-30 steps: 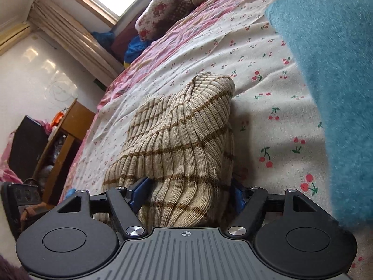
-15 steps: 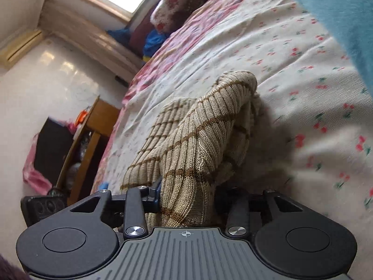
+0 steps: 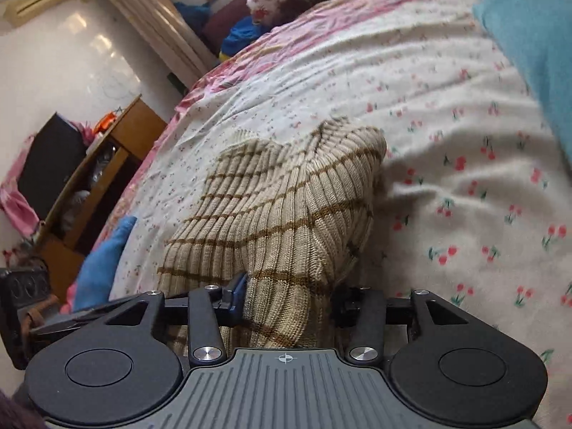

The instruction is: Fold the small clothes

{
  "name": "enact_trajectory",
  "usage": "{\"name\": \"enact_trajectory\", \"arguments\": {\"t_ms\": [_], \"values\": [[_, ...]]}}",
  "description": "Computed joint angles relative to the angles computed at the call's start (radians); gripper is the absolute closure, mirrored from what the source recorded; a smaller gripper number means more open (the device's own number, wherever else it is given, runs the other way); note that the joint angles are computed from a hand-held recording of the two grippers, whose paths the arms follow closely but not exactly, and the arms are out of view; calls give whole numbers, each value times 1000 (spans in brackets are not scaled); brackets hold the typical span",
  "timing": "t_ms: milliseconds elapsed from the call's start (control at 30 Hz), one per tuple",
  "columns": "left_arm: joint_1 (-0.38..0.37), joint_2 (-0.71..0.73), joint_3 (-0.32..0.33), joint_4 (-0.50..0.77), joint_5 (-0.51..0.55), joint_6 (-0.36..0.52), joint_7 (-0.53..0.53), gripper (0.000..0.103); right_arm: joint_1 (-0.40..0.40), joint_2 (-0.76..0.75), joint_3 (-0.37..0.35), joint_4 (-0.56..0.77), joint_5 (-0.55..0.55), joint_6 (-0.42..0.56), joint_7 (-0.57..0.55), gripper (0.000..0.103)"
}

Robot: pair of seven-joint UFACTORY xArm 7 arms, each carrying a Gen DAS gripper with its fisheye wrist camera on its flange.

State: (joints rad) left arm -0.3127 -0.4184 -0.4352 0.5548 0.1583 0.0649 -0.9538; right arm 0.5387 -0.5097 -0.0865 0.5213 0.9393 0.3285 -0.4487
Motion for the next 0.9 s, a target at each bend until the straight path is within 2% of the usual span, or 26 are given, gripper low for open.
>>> {"name": "enact_trajectory", "arguments": {"t_ms": [100, 200, 300, 400, 500, 567, 633, 700, 733, 800, 900], "values": [[2, -15, 6, -4, -1, 14, -1, 45, -32, -39, 14, -20, -51, -30, 19, 50], [77, -40, -59, 7, 40, 37, -38, 45, -14, -35, -19, -15, -74, -80, 15, 49], [161, -46, -123, 35, 99, 51, -82, 45, 20, 72, -54, 61, -83, -120, 0, 47], [219, -19, -155, 71, 148, 53, -116, 45, 51, 210, -90, 173, -14, -84, -57, 48], [265, 24, -184, 110, 202, 70, -154, 45, 23, 287, -52, 232, -2, -86, -65, 75], [288, 43, -201, 126, 241, 66, -194, 45, 5, 296, -32, 252, 18, -90, -87, 85], [299, 57, -209, 139, 273, 67, -229, 45, -19, 302, -12, 263, 33, -108, -106, 89], [300, 70, -217, 149, 304, 83, -263, 45, -76, 325, 31, 268, -46, -105, -39, 89], [297, 72, -220, 153, 320, 95, -277, 45, -104, 335, 57, 263, -89, -105, -5, 88], [292, 64, -223, 156, 356, 119, -306, 45, -119, 332, 78, 252, -74, -104, -31, 85], [240, 25, -186, 148, 370, 157, -327, 45, -136, 271, 91, 224, -66, -96, -15, 79]]}}
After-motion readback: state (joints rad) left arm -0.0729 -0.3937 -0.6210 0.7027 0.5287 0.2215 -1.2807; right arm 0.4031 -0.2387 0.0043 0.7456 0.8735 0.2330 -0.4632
